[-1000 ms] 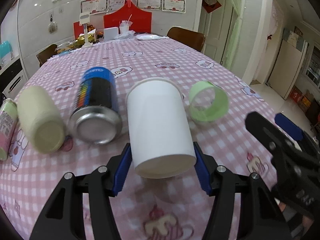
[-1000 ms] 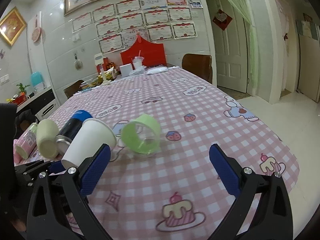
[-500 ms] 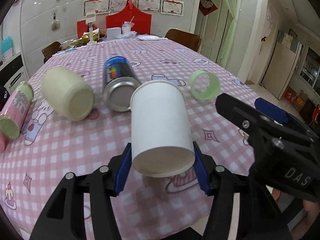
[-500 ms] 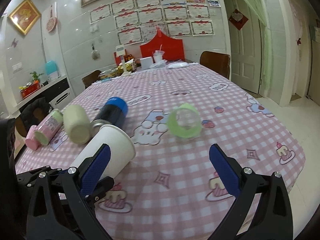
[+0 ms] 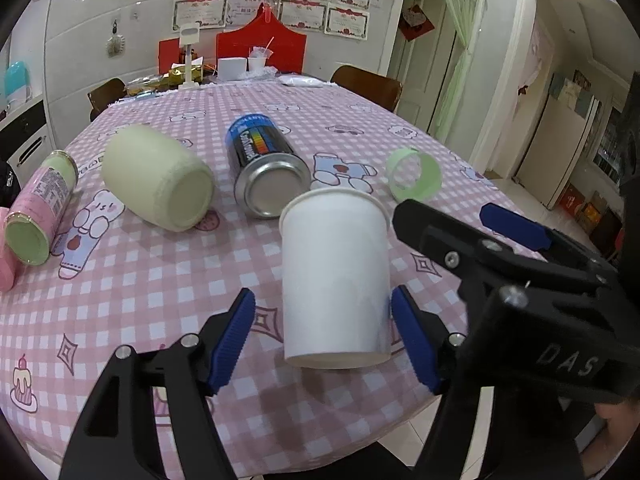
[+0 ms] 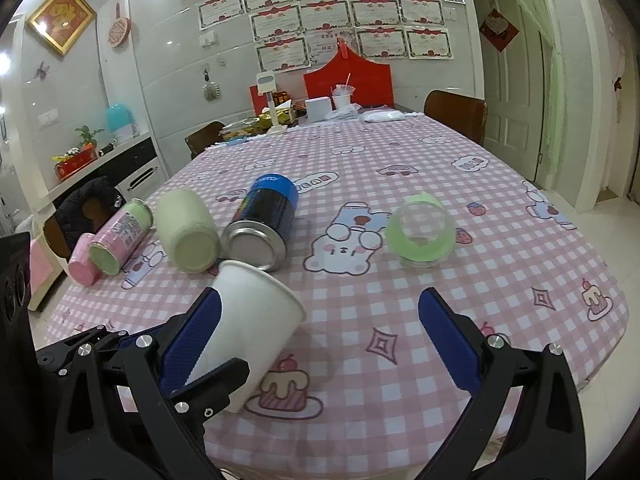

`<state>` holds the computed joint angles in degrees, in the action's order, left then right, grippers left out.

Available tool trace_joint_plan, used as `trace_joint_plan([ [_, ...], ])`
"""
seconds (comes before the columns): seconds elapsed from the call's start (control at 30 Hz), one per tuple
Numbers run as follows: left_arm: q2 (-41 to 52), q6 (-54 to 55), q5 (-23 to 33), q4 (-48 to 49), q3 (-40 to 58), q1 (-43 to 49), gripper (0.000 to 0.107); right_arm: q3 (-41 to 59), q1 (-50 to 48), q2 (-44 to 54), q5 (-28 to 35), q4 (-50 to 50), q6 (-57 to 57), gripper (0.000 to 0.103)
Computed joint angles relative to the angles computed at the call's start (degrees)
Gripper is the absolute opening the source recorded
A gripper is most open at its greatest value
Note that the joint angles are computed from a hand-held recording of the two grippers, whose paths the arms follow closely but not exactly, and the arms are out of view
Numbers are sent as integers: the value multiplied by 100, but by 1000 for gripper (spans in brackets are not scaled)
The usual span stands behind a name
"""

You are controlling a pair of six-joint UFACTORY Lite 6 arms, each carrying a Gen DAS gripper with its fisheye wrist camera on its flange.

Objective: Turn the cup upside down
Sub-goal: 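Lift the white cup with the left tool toward the right tool, then grasp the white cup with the right tool while the left tool releases it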

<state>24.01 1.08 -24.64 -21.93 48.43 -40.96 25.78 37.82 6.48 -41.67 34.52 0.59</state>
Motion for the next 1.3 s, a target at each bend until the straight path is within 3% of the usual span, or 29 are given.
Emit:
trace_joint_plan([
  [0.33,-953,-134,-283,396,-957,430,70,331,-356,225,569,-1454,1378,95],
  [0.47,-1280,-65,-369,254,-1244,805,73,651,-593,604,748,-2599,2541,95],
  [0.57,-1338,156,-426,-110,-1325,1008,73,871,-707,844,808,-3372,3337,95],
  [0.7,-1226,-239,-415,230,-1298,1352,73,1278,-679,1168,1020,-3821,3878,95],
  [0.97,-938,-524,-509,556,-1203,1556,73,1863,-740,1672,1249,-4344,4451,95],
  [1.3,-806,-284,-443,221,-999,1634,73,2317,-710,1983,1460,-4096,4100,95],
])
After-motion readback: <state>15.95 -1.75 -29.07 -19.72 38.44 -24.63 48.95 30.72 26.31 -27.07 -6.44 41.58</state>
